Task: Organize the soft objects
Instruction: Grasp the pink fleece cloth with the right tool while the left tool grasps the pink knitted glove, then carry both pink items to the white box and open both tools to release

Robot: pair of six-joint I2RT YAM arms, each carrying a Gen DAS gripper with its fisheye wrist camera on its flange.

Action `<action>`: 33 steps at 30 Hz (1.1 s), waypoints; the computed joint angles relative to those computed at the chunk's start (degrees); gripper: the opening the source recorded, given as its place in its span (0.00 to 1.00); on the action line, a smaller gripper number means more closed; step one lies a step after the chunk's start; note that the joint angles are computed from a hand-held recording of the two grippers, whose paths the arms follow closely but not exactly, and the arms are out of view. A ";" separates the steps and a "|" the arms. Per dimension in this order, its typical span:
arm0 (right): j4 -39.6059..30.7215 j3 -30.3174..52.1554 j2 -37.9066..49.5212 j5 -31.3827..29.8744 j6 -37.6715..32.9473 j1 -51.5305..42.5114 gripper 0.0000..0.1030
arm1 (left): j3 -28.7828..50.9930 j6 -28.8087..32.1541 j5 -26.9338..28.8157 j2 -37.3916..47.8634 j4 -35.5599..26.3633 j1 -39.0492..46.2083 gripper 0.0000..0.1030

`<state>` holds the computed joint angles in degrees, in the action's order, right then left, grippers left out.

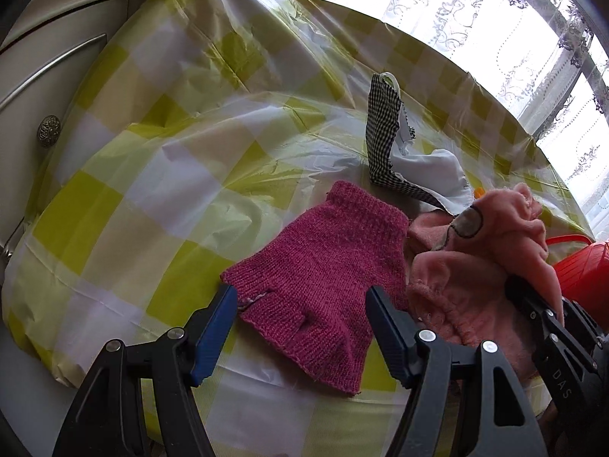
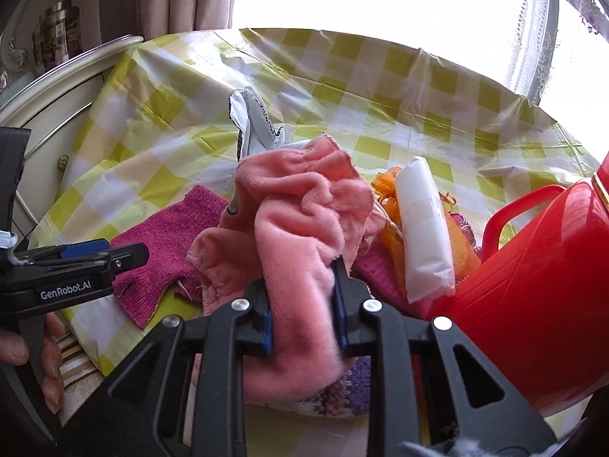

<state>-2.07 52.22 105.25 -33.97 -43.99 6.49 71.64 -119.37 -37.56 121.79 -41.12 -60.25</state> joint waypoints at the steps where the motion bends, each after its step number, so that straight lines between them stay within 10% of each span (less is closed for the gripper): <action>1: -0.66 0.24 -0.51 -0.70 -0.08 -0.58 0.27 | -0.13 1.62 0.61 0.22 1.00 0.78 0.69; 12: -13.16 4.91 -3.34 -7.42 -4.75 -8.25 0.27 | 12.03 16.00 4.48 8.64 -8.85 5.72 0.70; 19: -22.18 8.14 -2.98 -9.61 -10.21 -12.94 0.27 | 13.65 21.32 3.38 9.02 -7.46 5.27 0.14; 25: -27.48 9.45 -2.31 -10.40 -15.19 -16.56 0.27 | 8.26 17.47 2.15 5.80 -2.03 3.90 0.08; 33: -32.06 11.44 -1.39 -10.84 -19.18 -20.37 0.27 | 10.26 6.29 -2.63 4.72 -9.34 -1.57 0.08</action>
<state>-34.13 63.66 103.86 -44.82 -63.17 -13.89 81.90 -113.08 -40.19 126.51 -50.45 -61.82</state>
